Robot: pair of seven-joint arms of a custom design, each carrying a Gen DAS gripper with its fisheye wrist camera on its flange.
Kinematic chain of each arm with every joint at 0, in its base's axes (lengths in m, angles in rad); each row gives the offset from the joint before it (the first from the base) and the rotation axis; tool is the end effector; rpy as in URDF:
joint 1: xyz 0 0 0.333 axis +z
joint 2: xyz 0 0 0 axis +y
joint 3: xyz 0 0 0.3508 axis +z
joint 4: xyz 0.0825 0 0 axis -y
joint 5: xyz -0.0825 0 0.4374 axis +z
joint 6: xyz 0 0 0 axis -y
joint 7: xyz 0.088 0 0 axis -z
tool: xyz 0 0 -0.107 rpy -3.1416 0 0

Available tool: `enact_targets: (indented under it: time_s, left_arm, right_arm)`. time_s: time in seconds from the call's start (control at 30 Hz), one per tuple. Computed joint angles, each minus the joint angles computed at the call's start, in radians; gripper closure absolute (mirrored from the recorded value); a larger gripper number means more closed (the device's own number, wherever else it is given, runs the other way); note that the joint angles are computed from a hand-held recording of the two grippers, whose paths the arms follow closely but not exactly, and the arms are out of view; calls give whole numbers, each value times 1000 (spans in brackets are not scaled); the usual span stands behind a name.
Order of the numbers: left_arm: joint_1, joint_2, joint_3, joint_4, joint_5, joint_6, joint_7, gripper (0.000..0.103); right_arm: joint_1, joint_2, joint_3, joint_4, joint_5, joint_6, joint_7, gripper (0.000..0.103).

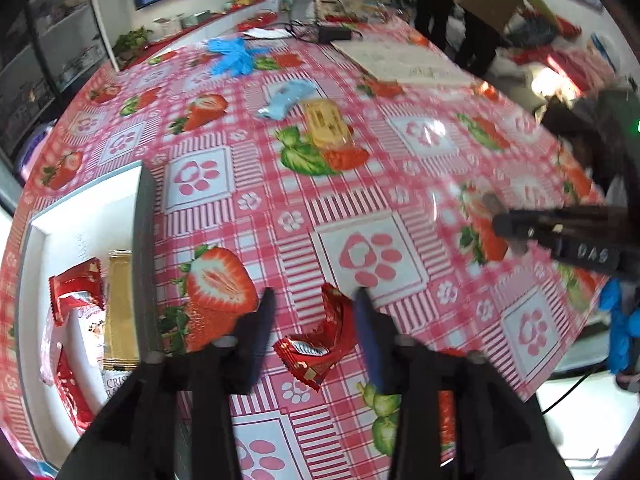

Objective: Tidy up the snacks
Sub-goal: 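Drop the red snack into the white tray while right tool releases stick snack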

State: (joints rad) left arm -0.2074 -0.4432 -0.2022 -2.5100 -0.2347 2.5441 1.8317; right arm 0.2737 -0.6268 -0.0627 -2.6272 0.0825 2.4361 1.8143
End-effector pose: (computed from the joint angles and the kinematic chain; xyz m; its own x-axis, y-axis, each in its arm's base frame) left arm 0.4365 -0.1913 0.4907 -0.4878 -0.8730 -0.0003 -0.7737 0.4325 -0.4630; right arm 0.4091 0.0867 0.4980 -0.0367 -0.9773 -0.2085 -0.9190 0.1149 -0.3771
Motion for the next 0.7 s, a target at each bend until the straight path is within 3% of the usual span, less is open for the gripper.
enact_targets:
  time_s: [0.1, 0.23, 0.33, 0.37, 0.47, 0.7]
  left_arm:
    - [17, -5, -42, -32, 77, 38, -14, 39]
    - [3, 26, -30, -40, 73, 28, -21, 39]
    - [-27, 26, 2, -39, 17, 21, 12, 73]
    - [-13, 24, -17, -39, 40, 23, -8, 78]
    - [21, 18, -61, -39, 115, 30, -74, 78]
    - [11, 12, -38, -36, 107, 28, -109, 78]
  right_arm:
    - [4, -11, 0, -11, 7, 0, 2, 84]
    - [6, -26, -4, -26, 13, -6, -3, 84]
    - [6, -28, -9, -31, 18, -2, -4, 84]
    - [6, -29, -10, -32, 19, 0, -5, 84]
    - [5, -32, -12, -33, 24, 4, -5, 84]
    - [8, -38, -13, -31, 28, 10, -12, 84]
